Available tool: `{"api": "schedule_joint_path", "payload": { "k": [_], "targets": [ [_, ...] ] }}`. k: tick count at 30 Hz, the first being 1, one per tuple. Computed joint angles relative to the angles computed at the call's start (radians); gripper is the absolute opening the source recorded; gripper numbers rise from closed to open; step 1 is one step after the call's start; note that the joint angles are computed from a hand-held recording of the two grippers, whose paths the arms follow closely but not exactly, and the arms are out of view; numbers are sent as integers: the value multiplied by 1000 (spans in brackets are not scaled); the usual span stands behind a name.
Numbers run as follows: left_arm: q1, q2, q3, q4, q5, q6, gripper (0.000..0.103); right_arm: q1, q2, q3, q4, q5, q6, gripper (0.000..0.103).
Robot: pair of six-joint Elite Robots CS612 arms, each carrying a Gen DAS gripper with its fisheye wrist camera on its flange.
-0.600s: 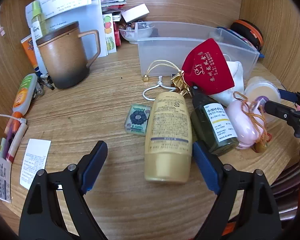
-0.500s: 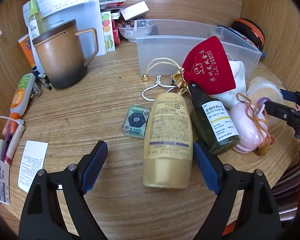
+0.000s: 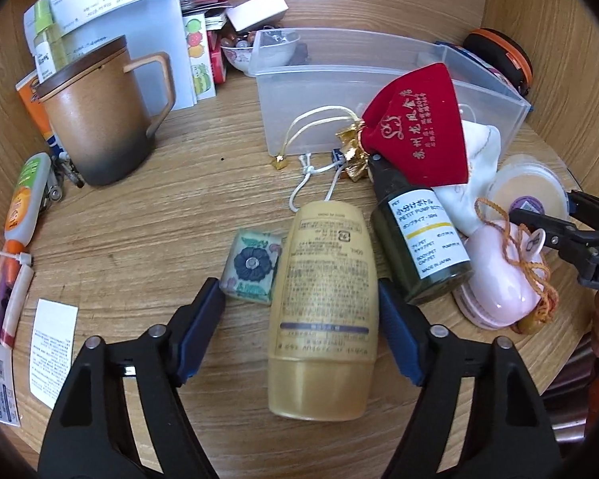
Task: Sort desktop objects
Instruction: 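Grasp the cream plastic jar with the right gripper while the left gripper grasps the gold UV bottle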
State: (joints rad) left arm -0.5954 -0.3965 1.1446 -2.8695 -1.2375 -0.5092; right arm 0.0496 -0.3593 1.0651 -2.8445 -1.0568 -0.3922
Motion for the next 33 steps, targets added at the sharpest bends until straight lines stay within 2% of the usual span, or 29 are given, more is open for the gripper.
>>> {"api": "schedule_joint_path", "payload": {
  "k": [10,11,12,13,14,20,23,26,33],
  "targets": [
    [-1,-2,12,-46,6,-21,72,-12,-8,20,-55,15,46,62],
    [-5,-7,22,-68,29,-20,68,-13,-11,25,-71,13,53,62],
    [-7,-12,28,-83,45,-10,54,-14,-13,28,-71,12,51,62],
    [-6,-17,34,-100,30,2,36,-16,-16,31,-75,13,56,62],
    [-4,-23,33,-90,17,0,33,-17,-17,32,-77,14,57,62],
    [-3,-13,11,-46,37,-2,41,-12,-21,44,-89,-11,43,62],
    [8,-6,6,-21,-11,-30,49,-11,-24,55,-101,-20,34,62],
    [4,3,-2,-9,37,-18,52,-10,-23,50,-94,-23,29,63],
    [13,29,-38,-29,30,3,52,-1,-1,10,-25,-31,20,63]
  ]
}}
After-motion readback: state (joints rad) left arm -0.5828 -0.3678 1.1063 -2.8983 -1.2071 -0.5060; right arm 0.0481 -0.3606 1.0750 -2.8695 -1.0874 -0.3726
